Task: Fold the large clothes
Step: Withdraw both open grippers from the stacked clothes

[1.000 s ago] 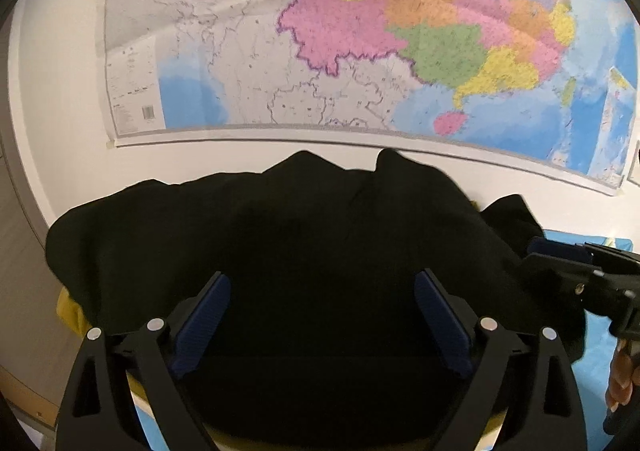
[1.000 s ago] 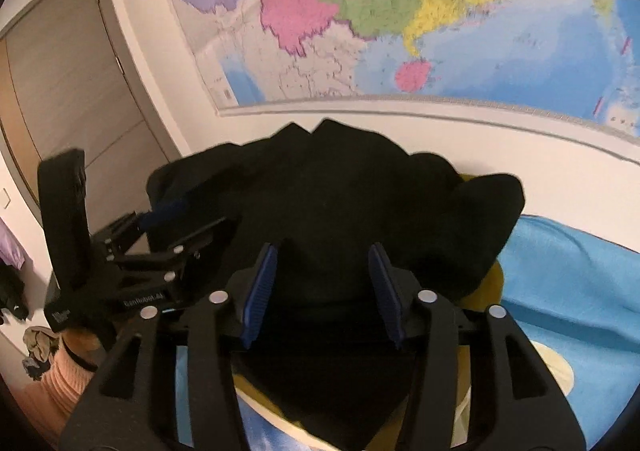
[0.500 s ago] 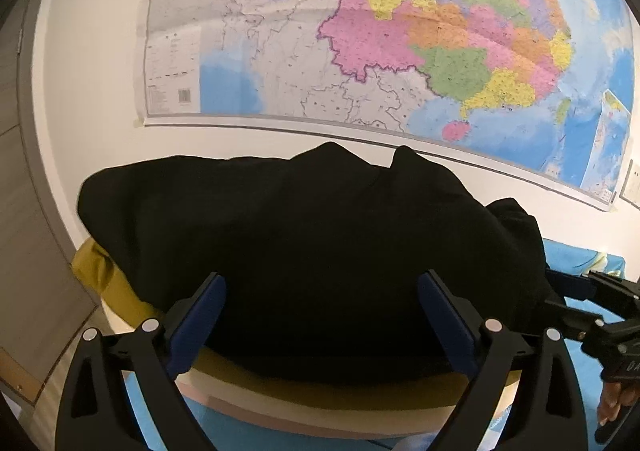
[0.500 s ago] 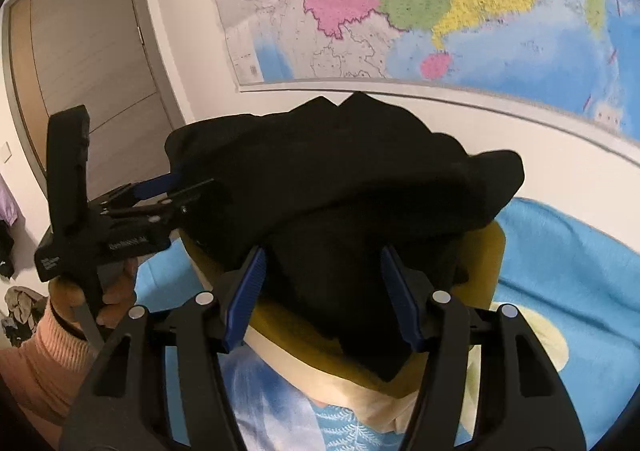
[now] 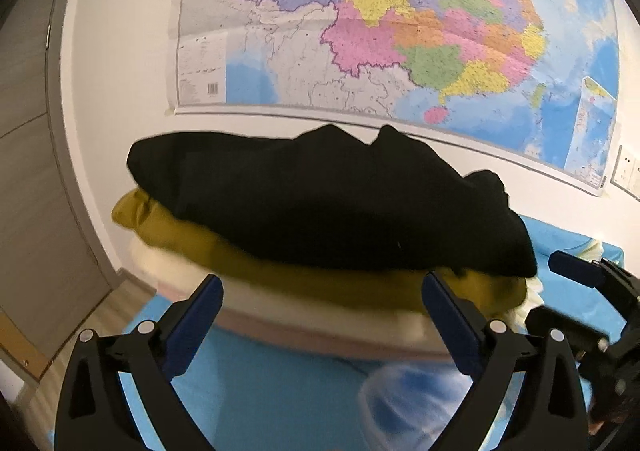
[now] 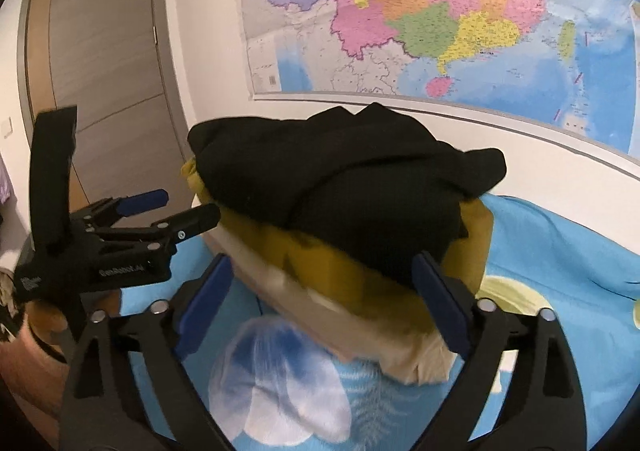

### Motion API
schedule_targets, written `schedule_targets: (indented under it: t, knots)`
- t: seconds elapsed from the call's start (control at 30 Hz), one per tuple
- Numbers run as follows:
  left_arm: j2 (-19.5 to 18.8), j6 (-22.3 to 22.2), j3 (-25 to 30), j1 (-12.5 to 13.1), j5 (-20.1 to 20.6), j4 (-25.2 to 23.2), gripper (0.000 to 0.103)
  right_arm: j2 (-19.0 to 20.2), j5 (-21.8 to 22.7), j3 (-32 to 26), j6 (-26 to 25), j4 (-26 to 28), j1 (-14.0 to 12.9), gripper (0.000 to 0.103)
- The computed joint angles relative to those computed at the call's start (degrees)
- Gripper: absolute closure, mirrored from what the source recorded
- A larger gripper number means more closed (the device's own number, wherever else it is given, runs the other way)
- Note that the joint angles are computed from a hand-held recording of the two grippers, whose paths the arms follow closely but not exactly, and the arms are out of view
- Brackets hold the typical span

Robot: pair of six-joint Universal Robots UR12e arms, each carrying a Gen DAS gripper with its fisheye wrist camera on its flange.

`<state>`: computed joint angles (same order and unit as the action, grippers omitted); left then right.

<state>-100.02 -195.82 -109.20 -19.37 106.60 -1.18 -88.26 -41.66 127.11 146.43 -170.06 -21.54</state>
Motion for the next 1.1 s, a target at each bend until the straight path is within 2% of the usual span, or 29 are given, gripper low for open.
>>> schedule_targets:
  t: [0.17,0.43,0.67,1.1]
  knots:
    - [1.29,-3.47,-1.8,-0.83,1.28,-0.46,0.007,-1.54,0.99,2.26,-0.94,0.54,-1.13,0.006]
    - [2.58,-3.97,-3.49,-2.97,5.36,-2.15,0.007,-4.1,1.1,5.09,-2.74,1.42,-2.39,0.006]
    - [3.69,-5.52,-5.12,-4.15,5.75,-3.32,0.007,-6.21,1.24,7.14,-4.34,2.25,-3.46,0.006]
    - [4.86,-4.07,-7.03,-5.94,8.14,-0.5,0.007,-9.15,2.99,9.68,-5.87,3.38,-5.46,0.006]
